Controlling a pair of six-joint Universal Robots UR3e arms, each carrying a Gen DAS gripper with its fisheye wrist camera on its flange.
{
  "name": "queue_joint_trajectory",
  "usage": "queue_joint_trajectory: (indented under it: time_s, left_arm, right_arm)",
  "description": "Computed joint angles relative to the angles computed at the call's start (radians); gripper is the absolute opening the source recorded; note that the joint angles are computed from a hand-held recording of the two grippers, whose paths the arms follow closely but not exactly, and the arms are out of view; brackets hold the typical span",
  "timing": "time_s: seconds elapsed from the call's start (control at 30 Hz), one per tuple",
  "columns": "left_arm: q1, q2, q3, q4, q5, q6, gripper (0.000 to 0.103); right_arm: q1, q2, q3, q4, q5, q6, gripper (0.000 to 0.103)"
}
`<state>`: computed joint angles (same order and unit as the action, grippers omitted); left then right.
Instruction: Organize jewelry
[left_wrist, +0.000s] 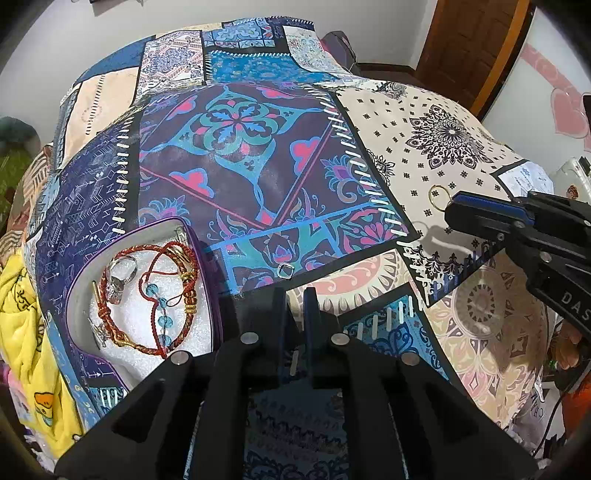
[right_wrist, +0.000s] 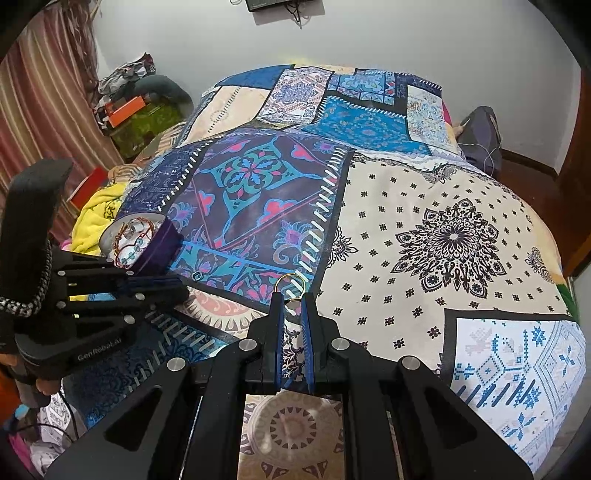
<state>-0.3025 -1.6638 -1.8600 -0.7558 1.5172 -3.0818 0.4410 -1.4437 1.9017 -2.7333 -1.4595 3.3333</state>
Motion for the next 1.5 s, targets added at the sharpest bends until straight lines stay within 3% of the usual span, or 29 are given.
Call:
queue_joint_trajectory:
  time_s: [0.2,0.47,0.53,0.7,1.03,1.5]
  left_arm:
    - [-0.028,-0.062,0.062,0.005,0.050,-0.003,0.016]
    - [-0.053,-0.136,0.142,-0.021,0.073,0.019,0.018]
    - [-0.051,-0.148,0.157,-0.030,0.066,0.028,0.018]
    - [-0.050,-0.154,0.163,-0.033,0.045,0.066,0.007]
    - [-0.028,0.020,0.014,0.016,-0.009,0.076,0.007]
    - [0.180,0.352,-0.118,-0.025,-0.105,0.116,0.007]
  right_arm:
    - [0.000,0.002,0.001,-0.006,0.012,-0.005,0.008]
    - [-0.005,-0.007,0.013,-0.013,0.017,-0.010,0.008]
    - [-0.007,-0.009,0.016,-0.017,0.020,-0.010,0.008]
    - [-0.014,-0.010,0.023,-0.030,0.031,-0.006,0.008]
    - [-0.005,-0.004,0.001,-0.023,0.033,-0.006,0.008]
    - [0.083,0.049,-0.164,0.017,-0.014,0.009,0.008]
